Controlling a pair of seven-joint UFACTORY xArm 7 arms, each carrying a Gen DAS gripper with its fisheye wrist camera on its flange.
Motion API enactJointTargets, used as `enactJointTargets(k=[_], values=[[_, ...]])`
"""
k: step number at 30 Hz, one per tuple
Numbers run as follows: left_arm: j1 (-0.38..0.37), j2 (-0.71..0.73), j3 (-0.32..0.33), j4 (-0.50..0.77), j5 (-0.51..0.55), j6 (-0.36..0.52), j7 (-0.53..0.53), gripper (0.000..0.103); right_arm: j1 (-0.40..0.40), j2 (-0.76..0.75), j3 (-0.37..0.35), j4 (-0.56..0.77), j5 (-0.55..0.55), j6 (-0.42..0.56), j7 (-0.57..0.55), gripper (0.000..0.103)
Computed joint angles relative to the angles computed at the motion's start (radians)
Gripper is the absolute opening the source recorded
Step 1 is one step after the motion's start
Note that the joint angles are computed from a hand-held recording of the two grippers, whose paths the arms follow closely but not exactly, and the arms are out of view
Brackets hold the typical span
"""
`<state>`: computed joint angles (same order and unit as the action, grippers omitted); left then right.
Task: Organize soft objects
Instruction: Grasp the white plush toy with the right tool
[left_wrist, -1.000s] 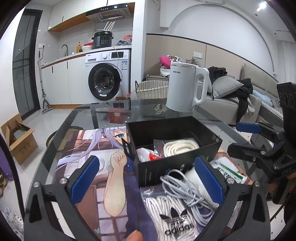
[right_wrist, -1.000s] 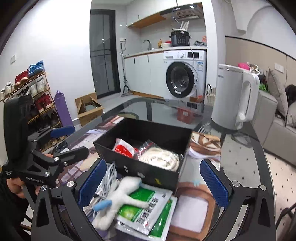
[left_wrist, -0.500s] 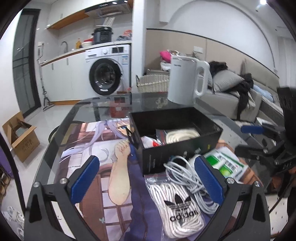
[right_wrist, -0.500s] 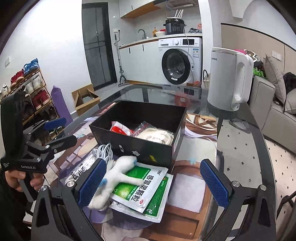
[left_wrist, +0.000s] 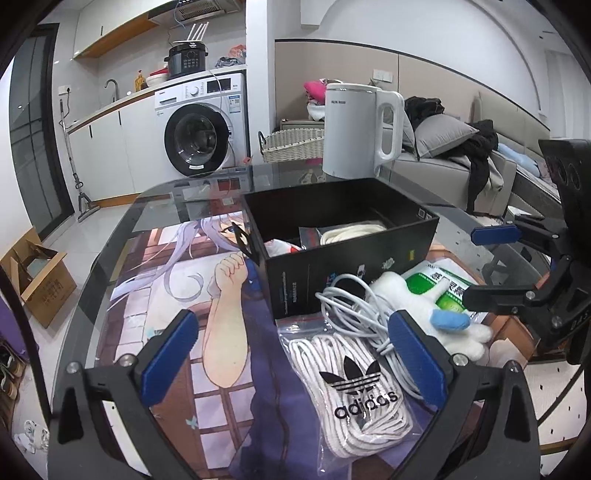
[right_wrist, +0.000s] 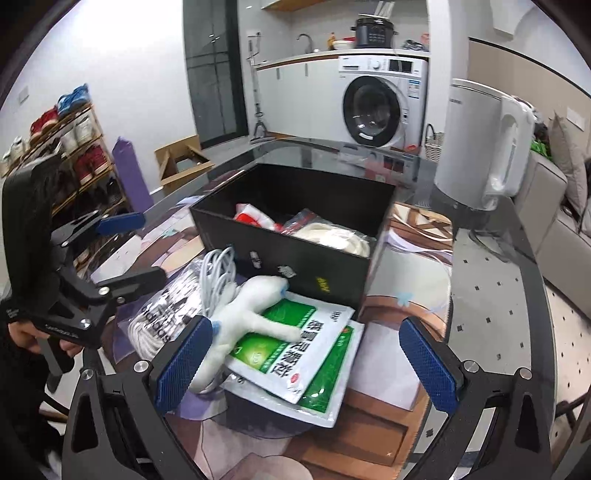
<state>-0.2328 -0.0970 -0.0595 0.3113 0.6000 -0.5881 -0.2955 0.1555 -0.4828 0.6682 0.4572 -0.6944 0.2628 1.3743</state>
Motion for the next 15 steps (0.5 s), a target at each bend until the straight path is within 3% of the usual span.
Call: enactJointTargets(k=[9, 15], values=[[-0.002, 0.002, 0.001, 0.007, 0.024, 0.022, -0.021, 0.103, -0.054, 0.073, 0.045, 0.04, -0.047, -0.069, 0.034, 0.103], [-0.003, 0.015, -0.005, 0.015, 0.011, 0.046, -0.005, 0.103, -0.134, 0.178, 0.107, 0.092, -0.17, -0.099, 0.113, 0.102]])
